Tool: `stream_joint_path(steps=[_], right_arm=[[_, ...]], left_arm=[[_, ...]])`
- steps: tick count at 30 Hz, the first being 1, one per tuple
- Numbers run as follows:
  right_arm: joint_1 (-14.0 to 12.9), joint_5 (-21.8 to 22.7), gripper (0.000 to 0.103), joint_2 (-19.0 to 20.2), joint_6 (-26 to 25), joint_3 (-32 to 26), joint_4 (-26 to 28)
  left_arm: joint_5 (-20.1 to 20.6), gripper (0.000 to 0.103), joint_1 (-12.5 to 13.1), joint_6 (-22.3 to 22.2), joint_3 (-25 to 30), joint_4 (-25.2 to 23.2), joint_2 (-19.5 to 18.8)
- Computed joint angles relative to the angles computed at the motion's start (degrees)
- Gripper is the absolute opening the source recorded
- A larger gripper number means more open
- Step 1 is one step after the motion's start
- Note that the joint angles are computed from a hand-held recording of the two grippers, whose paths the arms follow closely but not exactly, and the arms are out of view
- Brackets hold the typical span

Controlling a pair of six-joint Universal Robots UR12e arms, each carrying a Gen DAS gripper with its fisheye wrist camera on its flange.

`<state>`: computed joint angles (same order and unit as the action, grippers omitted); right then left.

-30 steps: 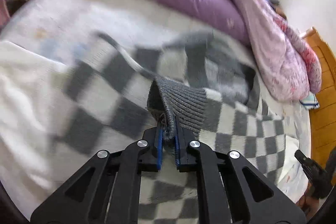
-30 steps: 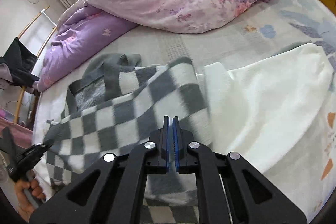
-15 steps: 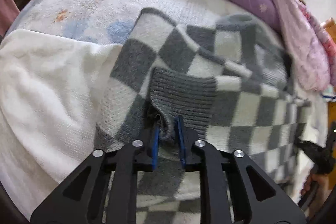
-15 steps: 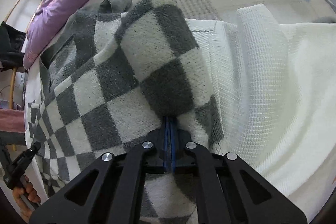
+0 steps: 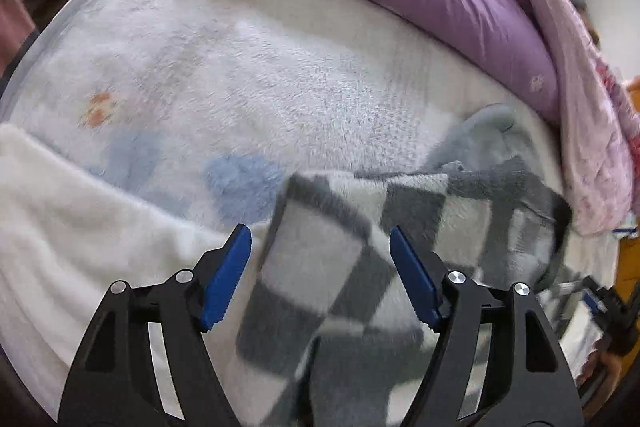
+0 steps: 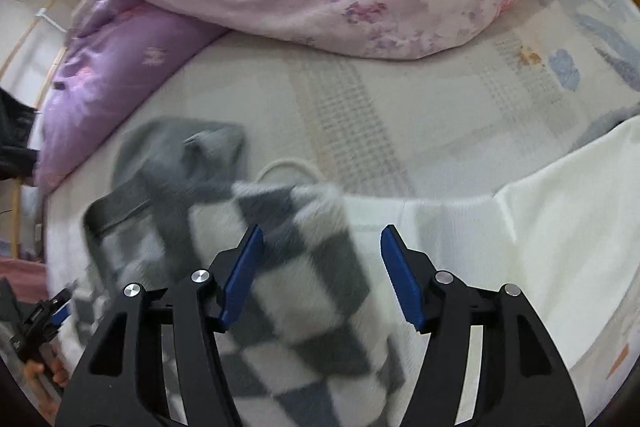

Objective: Fold large clothes

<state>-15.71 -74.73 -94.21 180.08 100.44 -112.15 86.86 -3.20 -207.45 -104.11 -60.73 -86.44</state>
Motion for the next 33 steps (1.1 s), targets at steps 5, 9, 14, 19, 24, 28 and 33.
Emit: stream_joint_path(steps=[5, 9, 14, 19, 24, 28, 33], right_arm=[[-0.3, 0.6, 0.061, 3.0, 1.1, -1.6, 4.2], [-0.7, 2.8, 0.026, 4.5, -0.8, -2.5, 6.8], [-0.7, 2.6, 0.018, 1.5, -3.8, -1.0, 2.7], [-3.8, 8.0, 0.017, -4.3, -5.5, 1.9, -0.2], [-7.9, 12.8, 0.016, -10.6, -9.7, 3.6, 2.1], [-12.4, 17.5, 0.016, -15.0, -16.0, 3.5, 10.0], [-19.3, 19.8, 0.016, -21.1, -29.0, 2.8, 24.0]], left_arm=[[0.5, 0.073, -0.3, 2.6, 1.3, -2.4, -3.0], [0.2, 0.050, 0.0, 3.0, 1.7, -4.5, -3.9], [4.2, 0.020, -1.5, 5.2, 0.3, 0.9, -1.2], [5.3, 0.019, -2.5, 3.8, -2.3, 6.1, 5.0], [8.0, 0.019, -5.1, 1.7, -2.3, 5.2, 9.9], [10.0, 0.018, -7.6, -1.3, -3.3, 2.4, 14.9], [13.0, 0.017, -11.3, -9.8, -6.1, -3.8, 22.4]])
